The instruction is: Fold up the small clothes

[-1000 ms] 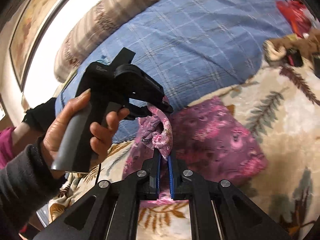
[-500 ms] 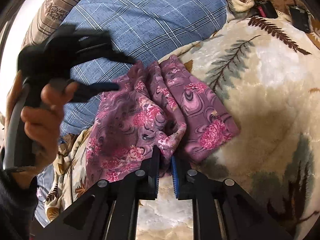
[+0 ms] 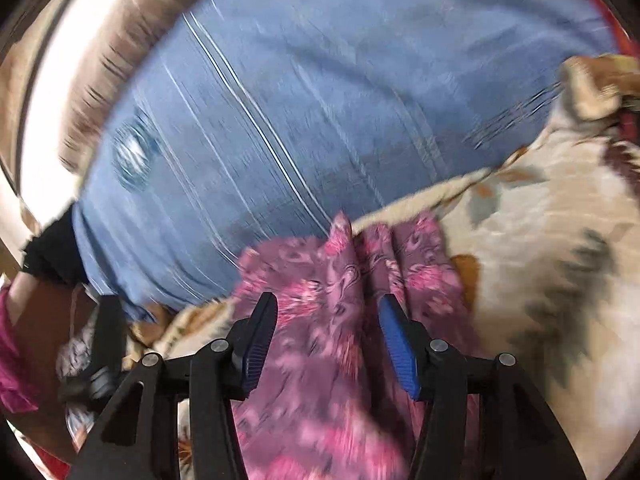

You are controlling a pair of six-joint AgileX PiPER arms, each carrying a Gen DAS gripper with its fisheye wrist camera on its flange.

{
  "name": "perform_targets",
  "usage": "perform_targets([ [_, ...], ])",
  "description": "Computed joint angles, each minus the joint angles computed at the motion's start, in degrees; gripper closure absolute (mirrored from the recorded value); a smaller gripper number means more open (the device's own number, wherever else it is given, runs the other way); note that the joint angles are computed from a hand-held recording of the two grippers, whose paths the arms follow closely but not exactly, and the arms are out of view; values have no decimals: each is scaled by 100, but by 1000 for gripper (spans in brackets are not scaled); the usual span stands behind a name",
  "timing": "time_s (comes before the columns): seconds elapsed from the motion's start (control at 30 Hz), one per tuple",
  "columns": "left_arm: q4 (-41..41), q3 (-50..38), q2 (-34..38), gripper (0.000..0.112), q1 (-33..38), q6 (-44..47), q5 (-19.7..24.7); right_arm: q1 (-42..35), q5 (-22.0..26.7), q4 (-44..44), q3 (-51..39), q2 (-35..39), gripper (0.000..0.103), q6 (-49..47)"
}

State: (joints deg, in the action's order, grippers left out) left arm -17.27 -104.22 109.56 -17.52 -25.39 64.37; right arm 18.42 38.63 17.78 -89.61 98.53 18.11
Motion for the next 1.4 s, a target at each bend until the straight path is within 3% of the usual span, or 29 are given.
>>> perform_targets([
  [0.07,-13,-40,-9,45,-3,89,31,-4,319,156,-435,479,53,-201],
  [0.1,10,-99,-17,45,10,126,78,31,488,50,-615,639,82,-162],
  [0.13,50,-102,-78,45,27,158,92,83,676,-149,-838,799,99,-93],
  [0.2,100,-36,-219,45,35,213,-44,117,569,-192,-780,708,98,-246],
  [0.33,285,-37,-261,45,-81,141,-261,-87,-419,199,-22,74,99,-337],
  [0.4,489,-182,-56,45,-222,73,-184,-208,-359,43,-79,216,99,-50],
  [0.5,627,-101,119,41,-399,45,-231,-246,274,-489,-392,690,99,427],
  [0.57,687,181,-37,38,-429,4,-448,-288,202,-326,-235,649,98,241],
  [0.67,464,487,-282,38,-354,129,-543,-621,-112,843,148,361,88,-463],
  [0.77,407,793,-522,38,-350,164,-663,-829,-4,1254,1,510,59,-526],
  [0.8,436,850,-569,38,-359,163,-689,-856,150,1399,-151,666,58,-630],
  [0.87,532,938,-671,38,-438,98,-729,-932,696,1919,-558,1057,59,-1029],
  [0.9,555,968,-716,38,-453,97,-729,-886,933,1839,-802,1195,81,-1017],
  [0.93,600,949,-718,38,-502,60,-728,-767,941,1530,-940,1212,92,-1025],
  [1.03,836,857,-655,36,-653,-110,-730,-319,310,384,-845,825,95,-573],
  [1.07,905,792,-584,35,-690,-167,-684,-230,396,-189,-1019,908,98,-33],
  [1.13,914,696,-465,35,-677,-177,-603,-308,1065,-706,-1384,1240,97,425],
  [1.2,733,836,-638,35,-598,-72,-619,-478,1083,-306,-1042,979,92,334],
  [1.27,513,1163,-913,35,-487,127,-686,-786,620,811,-80,322,87,-397],
  [1.37,297,1720,-1301,35,-395,259,-819,-1205,510,2411,1367,-684,55,-1920],
  [1.4,298,1871,-1398,35,-419,231,-868,-1251,523,2639,1809,-1009,51,-2177],
])
